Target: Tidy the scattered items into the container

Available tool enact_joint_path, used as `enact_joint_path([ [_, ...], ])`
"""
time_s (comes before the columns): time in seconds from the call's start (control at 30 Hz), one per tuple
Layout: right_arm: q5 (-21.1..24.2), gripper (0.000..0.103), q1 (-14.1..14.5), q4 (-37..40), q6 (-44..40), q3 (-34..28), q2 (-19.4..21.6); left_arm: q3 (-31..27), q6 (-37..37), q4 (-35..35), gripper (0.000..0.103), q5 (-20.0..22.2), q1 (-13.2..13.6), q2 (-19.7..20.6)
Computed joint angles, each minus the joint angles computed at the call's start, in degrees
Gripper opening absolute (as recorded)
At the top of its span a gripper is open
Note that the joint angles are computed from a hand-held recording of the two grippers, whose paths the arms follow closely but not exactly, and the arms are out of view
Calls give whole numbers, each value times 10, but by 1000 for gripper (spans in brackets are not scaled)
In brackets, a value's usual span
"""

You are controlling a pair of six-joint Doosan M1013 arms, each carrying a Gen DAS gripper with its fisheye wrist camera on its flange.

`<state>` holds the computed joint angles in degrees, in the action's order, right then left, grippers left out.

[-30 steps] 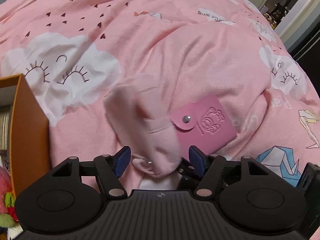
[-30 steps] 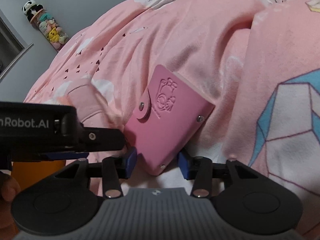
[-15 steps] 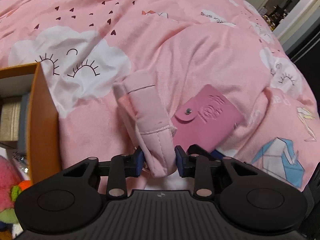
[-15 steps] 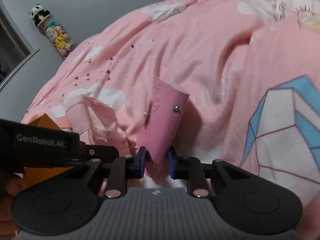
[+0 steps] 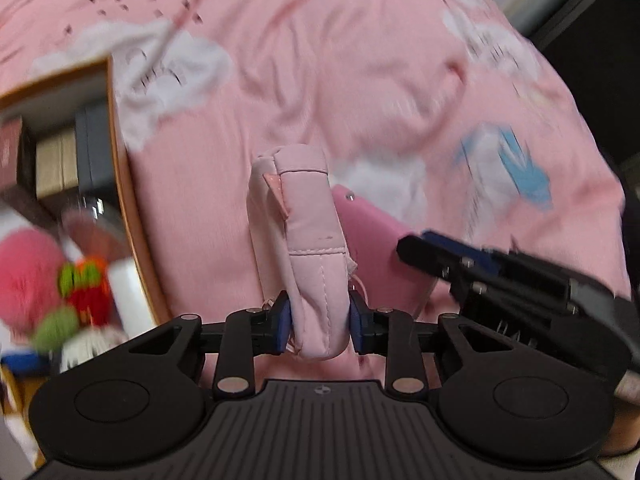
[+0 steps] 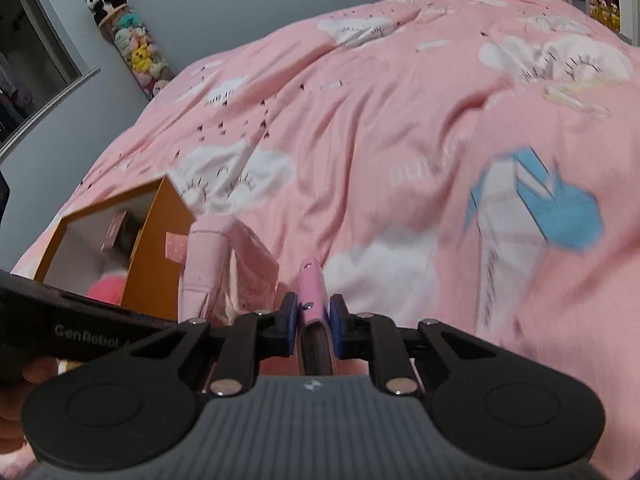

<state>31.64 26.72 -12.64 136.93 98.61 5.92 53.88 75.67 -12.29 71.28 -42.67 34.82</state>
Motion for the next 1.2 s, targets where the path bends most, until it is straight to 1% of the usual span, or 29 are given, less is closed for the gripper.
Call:
enact_joint_path([
  [0.07,4,19,4,9,0,8,-10,9,12,-18,33,18,0,-5],
  [0.13,11,19,9,6,3,12,-13,18,17,-29,33,28,0,-8],
  [0.2,26,19,14,1,9,12,-10,30,23,-13,33,13,-7,-14],
  [0.3,31,20,16,-3,12,14,-7,43,16,-4,33,-2,-15,-17],
  [0.33,31,23,16,2,9,15,-7,46,19,-3,34,-5,-16,-18],
  [0.4,39,24,16,6,5,14,-6,55,28,7,35,-13,-21,-20],
  [0.43,44,25,17,5,4,13,-6,59,31,18,36,-18,-25,-23],
  [0.5,51,27,19,3,2,13,-8,67,44,33,43,-26,-31,-28],
  [0.53,52,30,19,6,-1,15,-8,71,56,36,51,-29,-33,-31],
  [0.57,52,32,19,11,-4,17,-10,75,66,42,55,-31,-35,-34],
  [0.63,55,33,18,25,-15,19,-10,80,86,65,60,-32,-44,-38],
  [0.73,58,33,19,37,-25,22,-10,90,120,90,61,-34,-54,-44],
  [0.83,58,33,20,38,-29,23,-10,102,128,114,61,-44,-62,-49],
  [0.9,57,33,20,41,-34,23,-9,104,116,125,59,-47,-65,-48],
  [0.93,57,33,20,42,-36,23,-9,103,110,133,52,-46,-67,-47],
  [0.97,56,33,20,42,-38,24,-9,104,101,145,40,-45,-69,-47],
  [1.0,56,33,20,43,-39,24,-9,104,91,156,36,-43,-70,-46],
  [1.03,57,31,21,42,-39,25,-9,104,87,160,33,-42,-71,-45],
  [1.1,56,25,22,38,-36,26,-9,105,81,157,31,-47,-69,-47],
  [1.2,49,22,22,36,-32,28,-11,107,69,157,29,-57,-66,-52],
])
